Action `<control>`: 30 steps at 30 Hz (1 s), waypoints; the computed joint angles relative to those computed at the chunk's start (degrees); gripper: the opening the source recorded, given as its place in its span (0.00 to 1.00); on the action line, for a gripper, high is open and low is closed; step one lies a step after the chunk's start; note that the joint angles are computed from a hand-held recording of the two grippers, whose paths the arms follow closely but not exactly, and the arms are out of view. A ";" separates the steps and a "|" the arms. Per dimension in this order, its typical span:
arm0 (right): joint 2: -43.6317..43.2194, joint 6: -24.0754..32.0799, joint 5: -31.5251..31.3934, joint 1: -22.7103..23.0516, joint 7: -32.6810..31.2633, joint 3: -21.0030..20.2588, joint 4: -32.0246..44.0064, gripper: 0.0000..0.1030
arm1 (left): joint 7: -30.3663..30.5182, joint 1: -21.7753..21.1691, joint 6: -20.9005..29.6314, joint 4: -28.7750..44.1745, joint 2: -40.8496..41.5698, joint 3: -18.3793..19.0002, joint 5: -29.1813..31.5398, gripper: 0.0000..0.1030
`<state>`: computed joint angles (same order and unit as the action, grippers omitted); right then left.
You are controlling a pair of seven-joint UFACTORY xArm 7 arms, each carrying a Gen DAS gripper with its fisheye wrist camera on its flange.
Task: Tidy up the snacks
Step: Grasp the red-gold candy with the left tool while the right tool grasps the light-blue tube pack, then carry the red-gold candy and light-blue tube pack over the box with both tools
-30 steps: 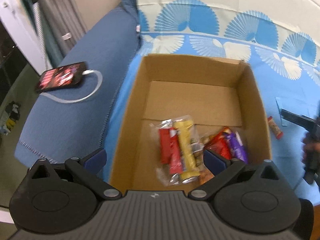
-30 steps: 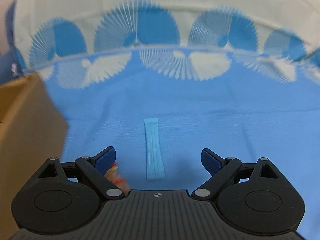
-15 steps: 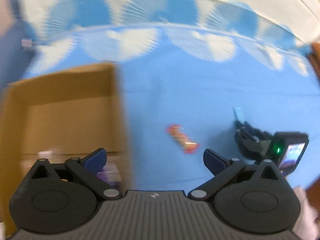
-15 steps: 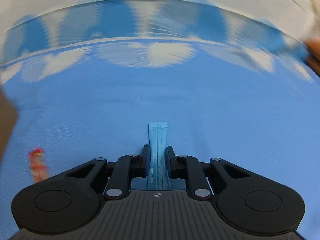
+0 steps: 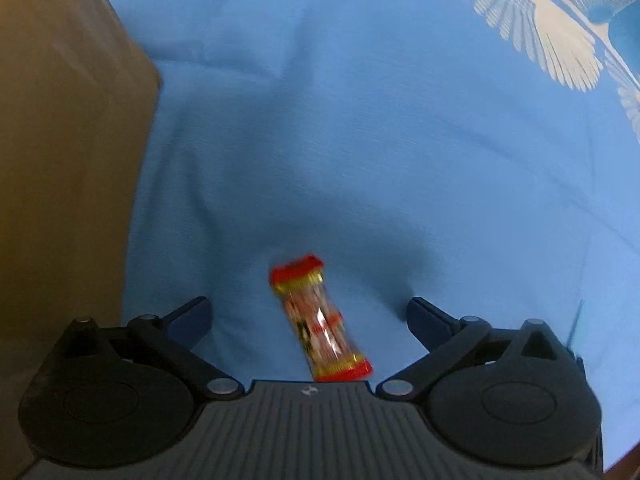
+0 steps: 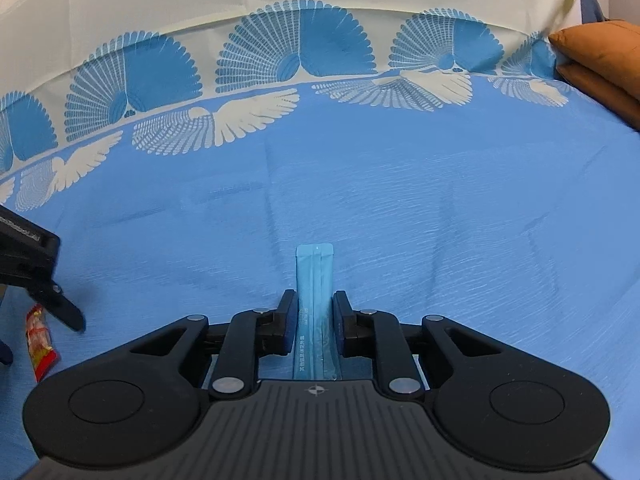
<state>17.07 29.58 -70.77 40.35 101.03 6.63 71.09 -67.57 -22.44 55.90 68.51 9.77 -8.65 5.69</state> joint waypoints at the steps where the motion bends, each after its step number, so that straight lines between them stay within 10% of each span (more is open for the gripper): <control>1: -0.10 -0.06 -0.42 0.08 0.26 -0.07 -0.15 0.19 | 0.83 -0.24 0.27 0.24 0.13 -0.20 0.63 0.99; 3: -0.15 -0.04 -0.76 0.08 0.24 -0.02 -0.20 0.19 | 0.39 -1.58 1.80 0.51 -0.22 -0.49 4.04 0.84; 6: -0.21 0.31 0.66 -0.09 -1.04 0.35 0.08 0.19 | 1.76 -2.13 -2.11 -2.41 -3.55 -1.06 5.99 0.21; 19: -15.70 7.31 2.39 1.20 8.99 8.85 -6.46 0.17 | 9.17 -3.93 -0.51 -12.82 -28.43 -6.72 0.74 0.19; 30: -19.60 11.59 9.41 6.67 -0.08 21.44 1.32 0.17 | 9.42 -5.48 25.97 -22.16 -65.27 -13.61 -5.22 0.19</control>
<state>-2.53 41.18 -61.36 47.02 100.95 28.08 72.41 -58.15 -27.91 81.87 46.35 -55.50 -22.26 0.48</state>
